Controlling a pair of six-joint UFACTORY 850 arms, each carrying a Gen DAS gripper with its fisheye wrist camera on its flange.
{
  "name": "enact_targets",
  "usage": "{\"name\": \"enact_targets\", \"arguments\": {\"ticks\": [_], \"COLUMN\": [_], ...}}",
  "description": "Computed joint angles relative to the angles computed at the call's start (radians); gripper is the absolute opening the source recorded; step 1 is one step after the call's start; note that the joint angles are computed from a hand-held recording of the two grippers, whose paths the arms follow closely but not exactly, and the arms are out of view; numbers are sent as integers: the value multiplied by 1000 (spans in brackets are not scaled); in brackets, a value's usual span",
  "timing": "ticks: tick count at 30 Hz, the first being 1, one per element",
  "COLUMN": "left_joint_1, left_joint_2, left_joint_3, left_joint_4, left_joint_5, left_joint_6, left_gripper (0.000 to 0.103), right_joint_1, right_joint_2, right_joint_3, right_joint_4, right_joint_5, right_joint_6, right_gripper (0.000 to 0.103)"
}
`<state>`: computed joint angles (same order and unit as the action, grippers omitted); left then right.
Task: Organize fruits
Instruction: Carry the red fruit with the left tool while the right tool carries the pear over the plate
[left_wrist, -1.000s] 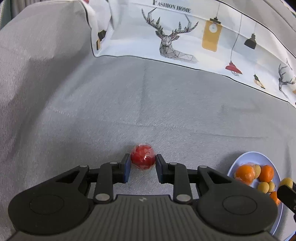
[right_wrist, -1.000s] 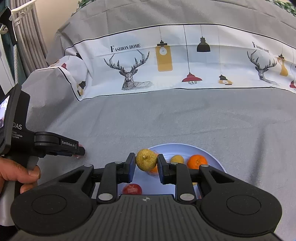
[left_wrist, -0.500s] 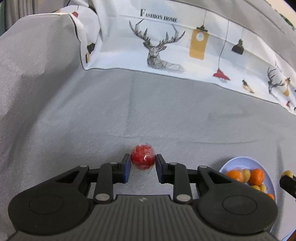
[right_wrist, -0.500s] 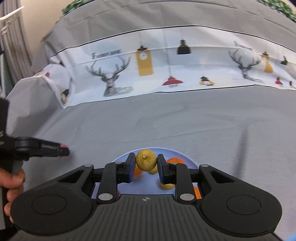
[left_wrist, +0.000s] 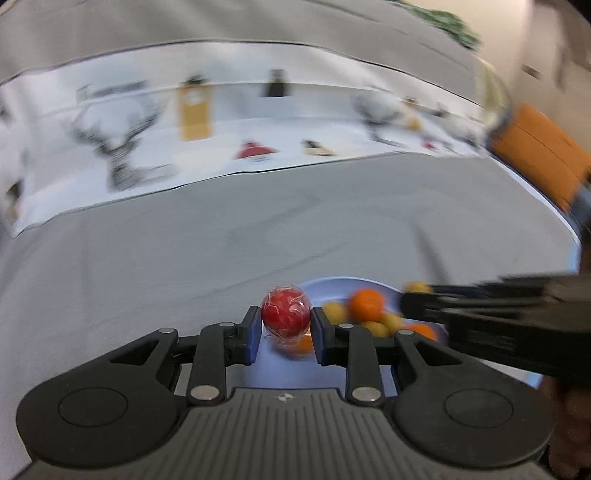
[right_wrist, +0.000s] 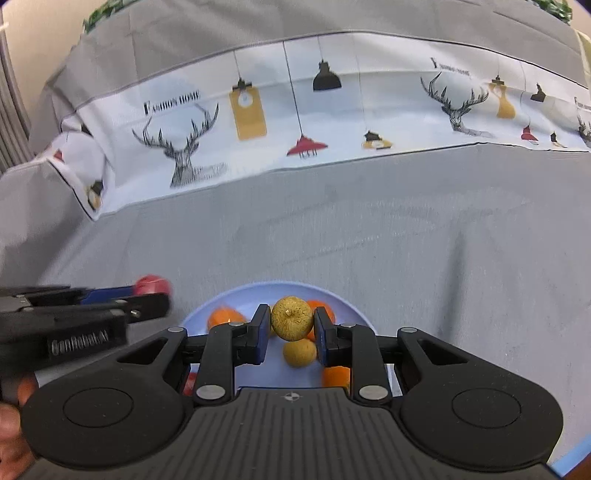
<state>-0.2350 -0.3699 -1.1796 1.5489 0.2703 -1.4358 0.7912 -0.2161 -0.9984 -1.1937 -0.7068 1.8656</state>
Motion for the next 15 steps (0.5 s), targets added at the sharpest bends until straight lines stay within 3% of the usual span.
{"name": "enact_targets", "arguments": {"ticks": [5,15], "left_joint_1": [-24,-21], "left_joint_2": [-9,-18], "left_joint_3": [9,2], "left_joint_4": [-33,23], "left_joint_5": [17,18], "left_joint_6": [99,54], "left_gripper": [31,32], "right_joint_1": [-9,-18], "right_joint_2": [-13,-12], "right_joint_3": [-12,-10], "right_joint_4": [77,132], "right_joint_5": [-8,-1], "right_joint_6": [-62,-91], "right_gripper": [26,26]}}
